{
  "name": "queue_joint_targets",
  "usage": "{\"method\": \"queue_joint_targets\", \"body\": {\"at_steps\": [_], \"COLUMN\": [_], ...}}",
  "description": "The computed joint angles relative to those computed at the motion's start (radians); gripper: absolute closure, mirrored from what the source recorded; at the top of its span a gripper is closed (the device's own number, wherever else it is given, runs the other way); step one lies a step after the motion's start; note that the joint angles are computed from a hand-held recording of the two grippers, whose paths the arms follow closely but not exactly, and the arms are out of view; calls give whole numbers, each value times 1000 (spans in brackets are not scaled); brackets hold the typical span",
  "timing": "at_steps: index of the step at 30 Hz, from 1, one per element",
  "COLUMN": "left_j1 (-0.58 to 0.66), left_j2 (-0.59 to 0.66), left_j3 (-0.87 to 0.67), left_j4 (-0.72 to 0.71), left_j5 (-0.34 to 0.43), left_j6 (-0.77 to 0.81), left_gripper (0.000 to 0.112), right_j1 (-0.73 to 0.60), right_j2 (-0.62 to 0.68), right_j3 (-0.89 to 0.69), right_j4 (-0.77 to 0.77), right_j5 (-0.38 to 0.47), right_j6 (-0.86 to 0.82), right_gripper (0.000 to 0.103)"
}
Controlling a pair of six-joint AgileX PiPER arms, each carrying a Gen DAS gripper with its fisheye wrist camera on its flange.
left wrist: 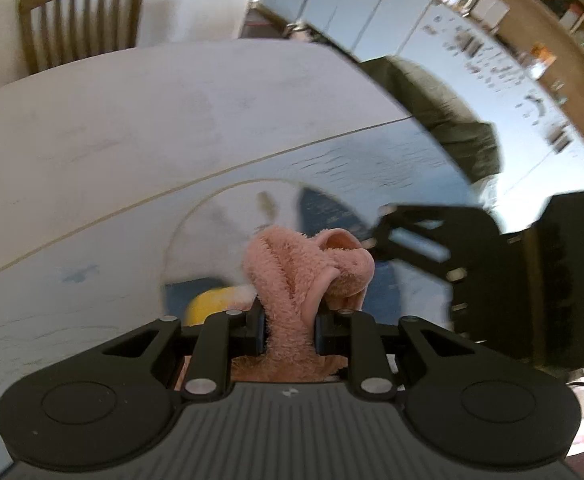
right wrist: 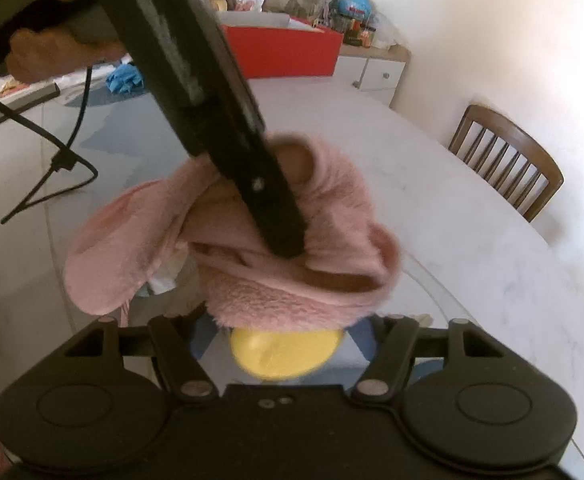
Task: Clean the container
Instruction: 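Wipe the jar's label side with the towel in the left tool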
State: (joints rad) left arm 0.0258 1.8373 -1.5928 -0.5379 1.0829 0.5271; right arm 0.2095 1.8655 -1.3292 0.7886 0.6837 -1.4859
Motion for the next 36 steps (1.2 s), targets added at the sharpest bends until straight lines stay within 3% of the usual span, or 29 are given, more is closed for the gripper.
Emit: {"method": "queue_joint_targets", "body": {"at_steps": [4,16,26,34,36], "left_j1": [31,61,11,-101,-82], "left_j2": [8,-4,-48,-41,-33], "left_j3": [24,29,7,74,67], "left_j4": [-33,52,-58,71,49], "left_j5": [-21,-69,9,-103,-90], "left_j6": [22,-57,55,61,64], "left_gripper": [92,92,92,92,92], "right_j1": [6,32,29,31,33], "right_j2": [15,48,7,-5,-7], "right_j3": [-13,-46,8,28,32], "right_j4": [-12,-75,-63,-73,-74], "right_j5": [-13,-23,-36,-42,-46], "right_j6": [10,88,79,93,94], "right_gripper": [39,40,40,40,41]}}
